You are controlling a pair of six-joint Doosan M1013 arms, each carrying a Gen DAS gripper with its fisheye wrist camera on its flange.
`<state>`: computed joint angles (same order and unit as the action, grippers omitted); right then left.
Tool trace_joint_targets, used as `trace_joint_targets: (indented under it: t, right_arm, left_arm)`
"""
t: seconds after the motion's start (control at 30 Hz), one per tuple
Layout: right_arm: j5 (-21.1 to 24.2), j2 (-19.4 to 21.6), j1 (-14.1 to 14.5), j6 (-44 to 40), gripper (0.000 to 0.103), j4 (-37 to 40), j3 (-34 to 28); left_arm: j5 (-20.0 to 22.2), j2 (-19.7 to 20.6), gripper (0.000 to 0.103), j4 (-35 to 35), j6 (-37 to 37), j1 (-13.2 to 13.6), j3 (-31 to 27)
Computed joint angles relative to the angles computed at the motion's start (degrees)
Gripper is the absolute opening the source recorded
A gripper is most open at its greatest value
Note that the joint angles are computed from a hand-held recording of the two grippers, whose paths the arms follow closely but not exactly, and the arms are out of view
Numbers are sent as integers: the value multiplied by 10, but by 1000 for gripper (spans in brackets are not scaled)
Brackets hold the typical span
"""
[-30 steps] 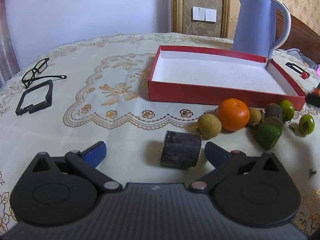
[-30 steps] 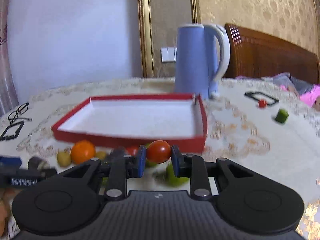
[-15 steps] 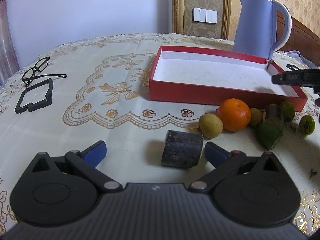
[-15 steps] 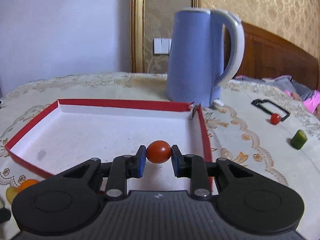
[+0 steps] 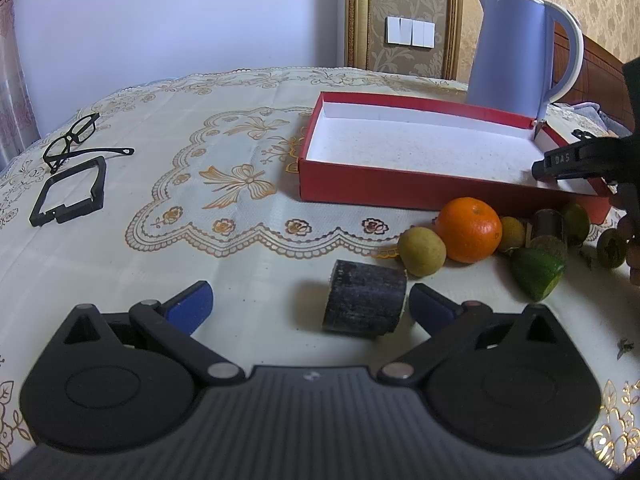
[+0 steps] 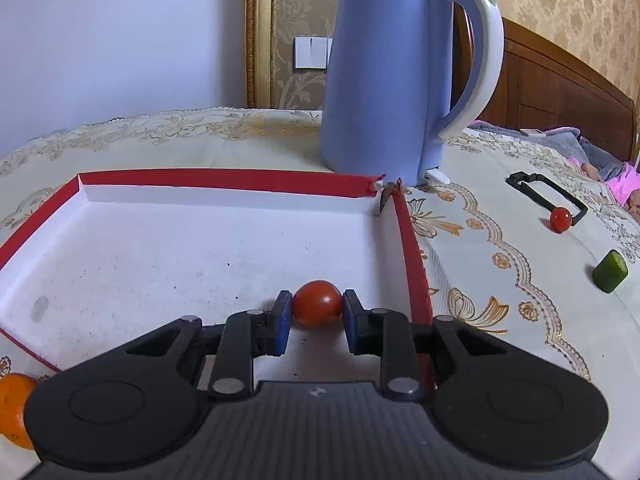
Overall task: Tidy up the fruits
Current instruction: 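Carry the cherry tomato into the red box and open the right gripper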
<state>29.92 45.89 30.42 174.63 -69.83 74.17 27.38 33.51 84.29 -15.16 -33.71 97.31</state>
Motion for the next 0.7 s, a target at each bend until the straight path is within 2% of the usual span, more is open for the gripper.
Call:
trace_joint_targets:
  t: [0.23, 0.4, 0.53, 0.7]
  right_arm:
    - [-31, -10, -7, 30, 27, -5, 16]
    - [-55, -20, -9, 84, 30, -46, 37]
    - [-47, -37, -6, 228, 30, -179, 73]
    - [-5, -62, 0, 389, 32, -325, 132]
  left_arm:
    - [3, 0, 103, 0, 2, -1, 0]
    - [3, 0, 103, 0, 3, -1, 0]
    - [2, -2, 103, 23, -12, -1, 6]
    - [3, -11, 103, 142, -123, -3, 32]
